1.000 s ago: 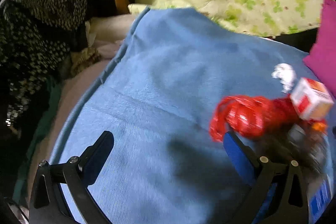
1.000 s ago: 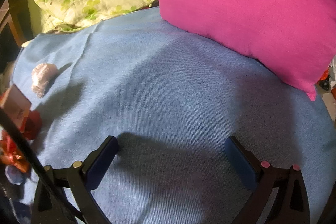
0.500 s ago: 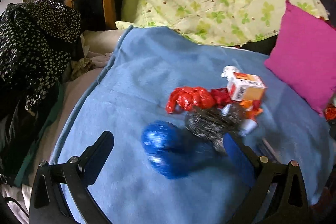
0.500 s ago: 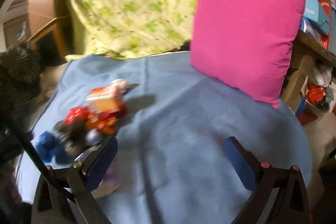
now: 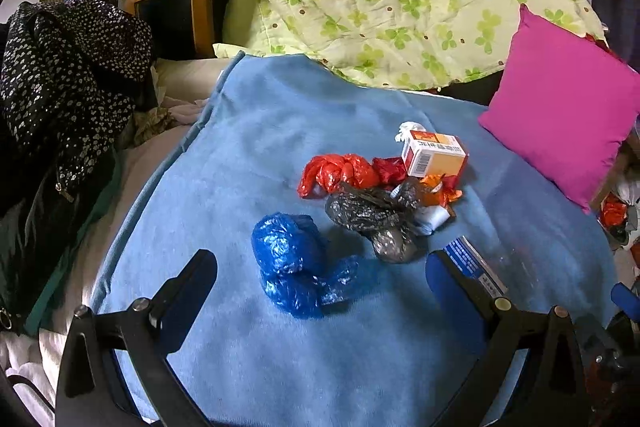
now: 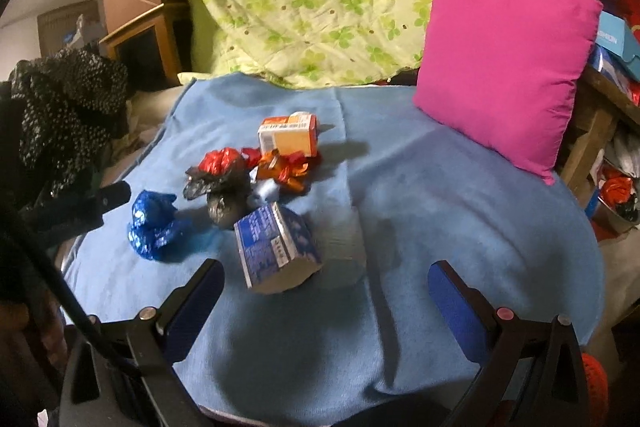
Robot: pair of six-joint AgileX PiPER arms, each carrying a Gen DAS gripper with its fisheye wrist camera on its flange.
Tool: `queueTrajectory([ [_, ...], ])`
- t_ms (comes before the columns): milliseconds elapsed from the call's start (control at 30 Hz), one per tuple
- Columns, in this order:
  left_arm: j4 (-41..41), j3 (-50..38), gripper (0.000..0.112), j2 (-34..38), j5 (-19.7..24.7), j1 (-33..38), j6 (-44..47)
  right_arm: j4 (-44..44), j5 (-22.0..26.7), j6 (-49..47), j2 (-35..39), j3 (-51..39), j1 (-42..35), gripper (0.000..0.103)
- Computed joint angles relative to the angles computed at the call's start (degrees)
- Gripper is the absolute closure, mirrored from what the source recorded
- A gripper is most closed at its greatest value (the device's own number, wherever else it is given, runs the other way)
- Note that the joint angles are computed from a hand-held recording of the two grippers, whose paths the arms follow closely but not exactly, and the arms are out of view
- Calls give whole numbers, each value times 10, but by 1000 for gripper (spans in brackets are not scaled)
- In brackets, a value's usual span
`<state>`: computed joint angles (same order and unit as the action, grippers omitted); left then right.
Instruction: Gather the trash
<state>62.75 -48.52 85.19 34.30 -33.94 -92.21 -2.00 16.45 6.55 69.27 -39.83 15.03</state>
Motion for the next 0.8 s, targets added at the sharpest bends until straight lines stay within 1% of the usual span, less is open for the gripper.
queueTrajectory([
  [233, -3, 7, 9, -4, 1, -10, -5, -54, 0, 55, -3, -1, 7, 0],
  [300, -4, 6, 9, -3, 3, -13, -5, -35, -1, 35, -3, 0, 2, 0],
  [433, -6, 5, 9, 0, 5, -18, -4, -45, 1, 45, -2, 0, 4, 0],
  [567, -7, 6, 9, 2, 2, -21, -6, -33, 0, 33, 1, 1, 0, 0],
  [733, -8, 6, 9, 4, 0, -23, -5, -38, -1, 36, 0, 3, -1, 0],
  [800, -6, 6, 9, 5, 1, -25, -8, -55, -3, 55, 0, 6, 3, 0],
])
